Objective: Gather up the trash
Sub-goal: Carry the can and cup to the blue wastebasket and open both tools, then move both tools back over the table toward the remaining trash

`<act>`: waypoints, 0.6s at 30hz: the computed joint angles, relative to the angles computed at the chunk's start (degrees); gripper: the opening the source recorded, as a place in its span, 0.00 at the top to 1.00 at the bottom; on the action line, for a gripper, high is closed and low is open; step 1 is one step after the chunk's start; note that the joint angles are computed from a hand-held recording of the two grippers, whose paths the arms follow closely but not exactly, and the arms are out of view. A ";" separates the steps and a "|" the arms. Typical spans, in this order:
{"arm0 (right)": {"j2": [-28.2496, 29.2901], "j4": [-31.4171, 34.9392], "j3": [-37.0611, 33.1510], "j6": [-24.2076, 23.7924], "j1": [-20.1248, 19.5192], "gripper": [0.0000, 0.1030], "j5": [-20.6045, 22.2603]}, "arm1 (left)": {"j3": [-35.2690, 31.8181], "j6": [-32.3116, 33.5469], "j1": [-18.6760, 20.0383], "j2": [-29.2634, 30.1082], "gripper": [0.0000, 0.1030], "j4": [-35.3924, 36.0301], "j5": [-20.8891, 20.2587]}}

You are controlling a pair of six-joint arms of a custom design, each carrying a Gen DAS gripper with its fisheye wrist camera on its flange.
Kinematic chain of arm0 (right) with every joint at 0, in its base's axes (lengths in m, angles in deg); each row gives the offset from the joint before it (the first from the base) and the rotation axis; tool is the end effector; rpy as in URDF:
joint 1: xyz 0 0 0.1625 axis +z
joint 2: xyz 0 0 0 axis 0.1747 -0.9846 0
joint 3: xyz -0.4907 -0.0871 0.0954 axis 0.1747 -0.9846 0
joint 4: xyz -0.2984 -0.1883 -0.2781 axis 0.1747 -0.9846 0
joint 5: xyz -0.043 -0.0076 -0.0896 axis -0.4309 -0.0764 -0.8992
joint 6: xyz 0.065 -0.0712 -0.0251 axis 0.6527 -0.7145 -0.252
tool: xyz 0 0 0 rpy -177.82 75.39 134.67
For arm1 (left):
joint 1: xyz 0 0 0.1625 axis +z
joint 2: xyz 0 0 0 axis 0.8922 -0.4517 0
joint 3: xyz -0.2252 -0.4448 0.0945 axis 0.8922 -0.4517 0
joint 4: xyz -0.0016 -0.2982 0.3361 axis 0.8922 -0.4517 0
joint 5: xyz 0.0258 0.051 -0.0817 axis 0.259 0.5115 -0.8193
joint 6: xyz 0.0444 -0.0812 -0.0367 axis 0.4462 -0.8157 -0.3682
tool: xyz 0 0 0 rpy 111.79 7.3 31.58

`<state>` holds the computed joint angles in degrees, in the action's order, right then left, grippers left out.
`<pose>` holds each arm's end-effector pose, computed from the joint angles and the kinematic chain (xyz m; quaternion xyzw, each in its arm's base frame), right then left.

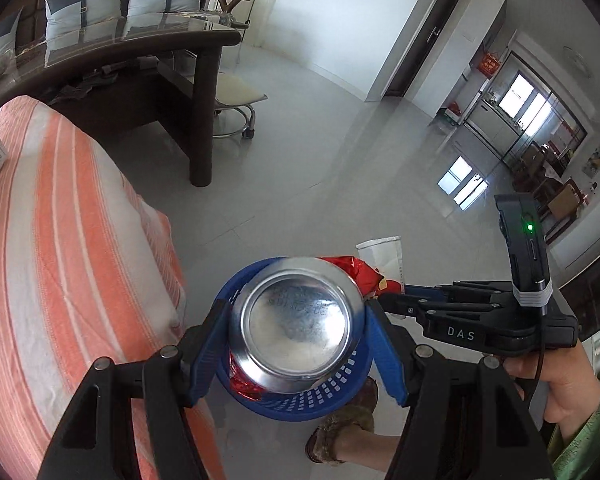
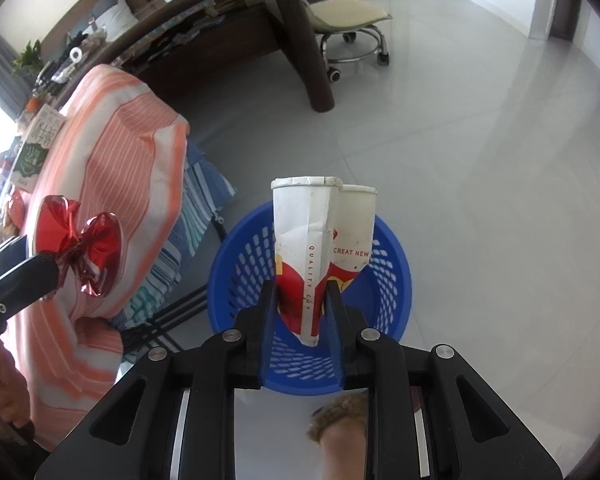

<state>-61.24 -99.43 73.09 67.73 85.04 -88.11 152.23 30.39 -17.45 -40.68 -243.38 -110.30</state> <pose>0.1267 -0.5343 0.2695 -0.0072 -0.9398 0.2049 0.2734 -0.3286 -0.5754 0.1064 0.3157 0.9316 -0.1253 0.1297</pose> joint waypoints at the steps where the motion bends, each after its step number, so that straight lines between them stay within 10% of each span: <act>1: -0.16 0.01 0.05 0.09 -0.34 0.77 0.37 | -0.13 0.08 -0.10 0.47 0.34 0.05 0.34; 10: 0.28 -1.99 0.31 -1.24 -2.20 0.68 1.53 | -2.50 2.27 -0.06 3.86 0.25 -1.40 -1.21; 18: -0.77 -7.84 1.91 -2.45 -1.52 0.39 -2.22 | -1.21 1.19 -0.62 2.01 0.25 -2.89 -1.42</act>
